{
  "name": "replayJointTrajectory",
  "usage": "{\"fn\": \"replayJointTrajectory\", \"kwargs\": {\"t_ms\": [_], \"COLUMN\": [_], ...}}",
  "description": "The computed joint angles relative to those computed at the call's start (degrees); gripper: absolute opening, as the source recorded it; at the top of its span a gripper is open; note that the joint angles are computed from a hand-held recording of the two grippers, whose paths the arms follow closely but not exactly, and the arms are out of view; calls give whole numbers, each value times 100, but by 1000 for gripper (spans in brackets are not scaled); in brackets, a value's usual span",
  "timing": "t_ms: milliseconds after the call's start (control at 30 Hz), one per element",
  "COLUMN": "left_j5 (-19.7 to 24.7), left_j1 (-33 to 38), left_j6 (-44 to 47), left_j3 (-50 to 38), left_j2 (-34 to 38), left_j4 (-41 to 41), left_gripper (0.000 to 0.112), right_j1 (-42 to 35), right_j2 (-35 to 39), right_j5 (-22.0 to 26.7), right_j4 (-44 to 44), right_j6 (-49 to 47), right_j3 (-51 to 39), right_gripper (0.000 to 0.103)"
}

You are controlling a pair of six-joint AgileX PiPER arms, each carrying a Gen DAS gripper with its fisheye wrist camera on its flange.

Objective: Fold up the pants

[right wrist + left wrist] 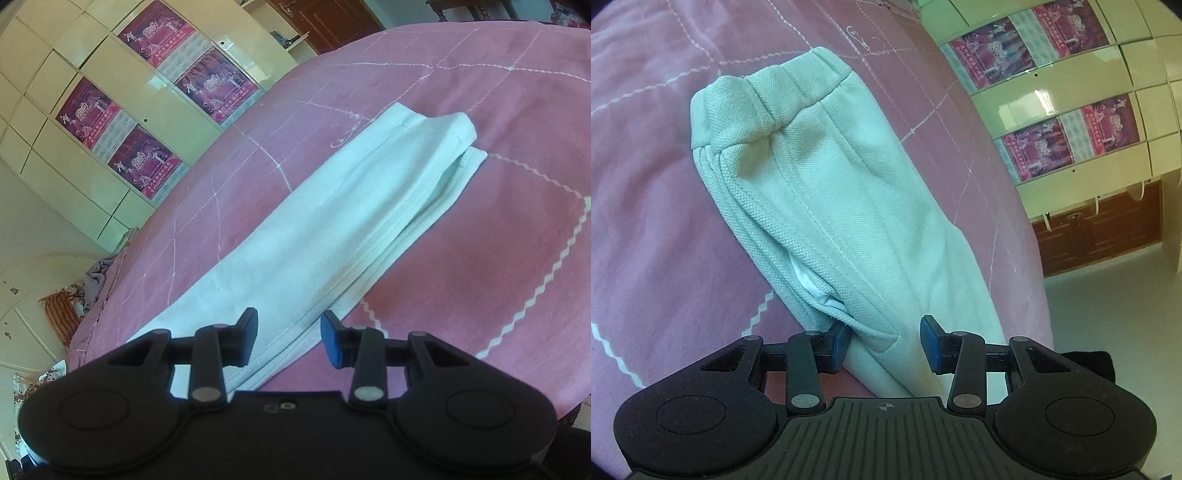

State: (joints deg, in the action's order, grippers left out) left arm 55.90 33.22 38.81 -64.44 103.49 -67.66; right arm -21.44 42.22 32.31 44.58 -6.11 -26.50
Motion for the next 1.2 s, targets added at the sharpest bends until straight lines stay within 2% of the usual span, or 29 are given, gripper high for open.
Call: {"fn": "replayJointTrajectory", "kwargs": {"t_ms": [67, 100, 133, 167, 233, 333, 433, 533, 633, 700, 733, 767, 867, 933, 1067, 1133, 1167, 1200], "left_j5": [-89, -197, -300, -357, -335, -18, 83, -247, -109, -18, -26, -87, 49, -105, 77, -36, -331, -506], "left_j1": [-77, -159, -235, -262, -219, 32, 184, 93, 253, 275, 278, 315, 618, 712, 667, 422, 189, 73], "left_j6": [99, 103, 84, 152, 472, 934, 1028, 877, 825, 634, 438, 472, 606, 915, 1070, 1123, 952, 718], "left_j3": [-17, -28, -46, -17, 123, 329, 290, 141, 228, 274, 274, 417, 543, 549, 96, -154, -301, -453], "left_j2": [47, 53, 76, 102, 14, -289, -355, 9, 164, 2, -120, -330, -674, -846, -523, -240, -69, 147], "left_j4": [-123, -98, -58, -159, -507, -927, -667, -69, -258, -114, 106, 208, 275, 30, -370, -224, 161, 422], "left_gripper": [40, 33, 17, 13, 11, 11, 11, 11, 16, 30, 48, 51, 51, 51, 51, 51, 49, 41], "right_j1": [147, 232, 266, 298, 420, 461, 301, 341, 415, 352, 249, 77, -31, 84, 83, 220, 270, 273], "right_j2": [52, 86, 110, 122, 144, 95, 57, 119, 166, 31, -54, -134, -248, -238, -127, -112, -106, -106], "right_j5": [-161, -231, -264, -295, -364, -388, -363, -429, -450, -365, -306, -213, -185, -262, -306, -412, -446, -459], "right_j4": [-107, -240, -274, -293, -477, -529, -182, -99, -248, -320, -218, -38, 19, -180, -204, -349, -408, -420], "right_j6": [154, 306, 348, 376, 600, 683, 386, 356, 467, 530, 436, 265, 231, 392, 405, 615, 681, 684], "right_j3": [16, 9, 9, 25, 29, 50, 126, 159, 139, 110, 126, 160, 191, 151, 107, 123, 123, 119], "right_gripper": [40, 40, 40, 40, 40, 41, 41, 41, 42, 43, 43, 43, 43, 43, 44, 44, 44, 44]}}
